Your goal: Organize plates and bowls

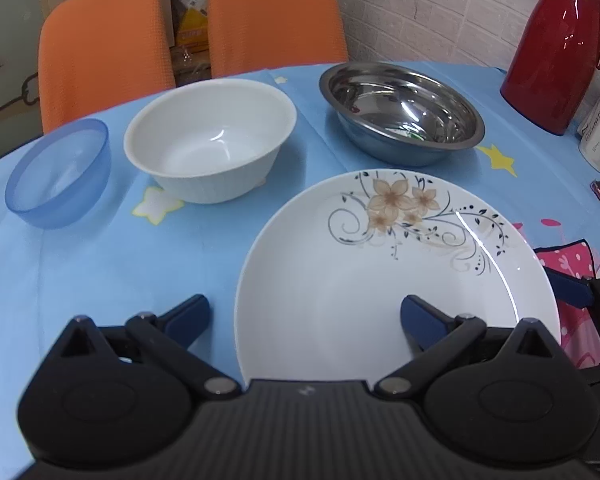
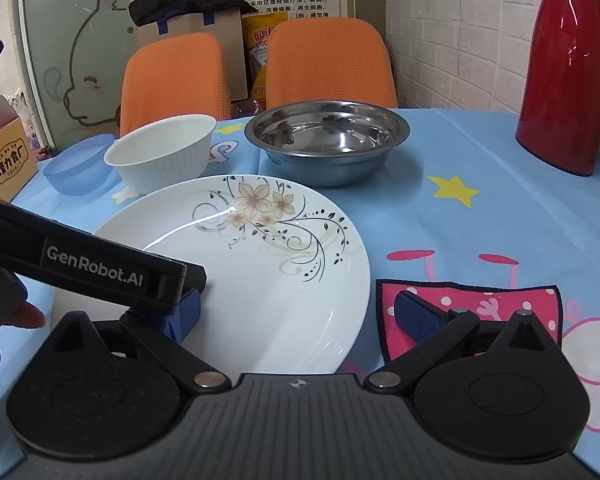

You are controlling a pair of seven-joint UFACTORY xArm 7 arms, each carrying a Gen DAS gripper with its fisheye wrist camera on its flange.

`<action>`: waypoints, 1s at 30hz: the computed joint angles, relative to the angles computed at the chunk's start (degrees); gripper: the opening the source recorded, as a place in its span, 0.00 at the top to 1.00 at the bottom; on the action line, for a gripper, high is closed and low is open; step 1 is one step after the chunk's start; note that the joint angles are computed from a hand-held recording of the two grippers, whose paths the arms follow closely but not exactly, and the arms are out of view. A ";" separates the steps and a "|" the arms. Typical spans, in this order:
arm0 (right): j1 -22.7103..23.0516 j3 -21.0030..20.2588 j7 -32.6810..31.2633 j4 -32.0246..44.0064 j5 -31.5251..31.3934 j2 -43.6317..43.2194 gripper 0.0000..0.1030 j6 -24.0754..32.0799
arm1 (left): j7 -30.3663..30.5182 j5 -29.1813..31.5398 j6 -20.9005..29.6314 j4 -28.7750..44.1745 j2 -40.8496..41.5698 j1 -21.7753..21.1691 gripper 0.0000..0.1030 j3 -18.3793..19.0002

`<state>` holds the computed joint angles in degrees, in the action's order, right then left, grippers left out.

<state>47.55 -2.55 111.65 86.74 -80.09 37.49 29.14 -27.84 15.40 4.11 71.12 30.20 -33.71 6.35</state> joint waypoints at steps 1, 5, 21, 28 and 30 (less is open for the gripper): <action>0.03 -0.04 0.09 0.03 -0.04 0.05 0.11 0.00 | -0.21 0.09 -0.29 -0.13 0.02 -0.31 0.02 0.34; -0.03 -0.12 0.05 -0.03 -0.70 0.05 0.14 -0.67 | -1.48 0.46 -1.81 -1.41 -0.67 -1.87 0.16 1.94; 1.67 0.13 0.43 1.27 -0.09 -0.18 0.14 -0.02 | 1.77 -2.79 -2.56 -4.41 -4.04 0.27 0.28 -1.58; 2.33 0.84 1.98 -0.30 -1.26 -2.39 0.14 1.75 | 0.25 -1.45 -3.72 -8.04 -7.92 -1.79 0.28 0.63; 2.68 1.34 2.71 -0.80 -1.83 -3.16 0.14 2.83 | 0.04 -1.45 -4.22 -9.93 -9.77 -1.33 0.28 0.28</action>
<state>50.23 -1.22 114.36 85.94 -81.91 34.33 31.97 -27.79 13.95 -0.10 61.19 20.43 -35.04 6.63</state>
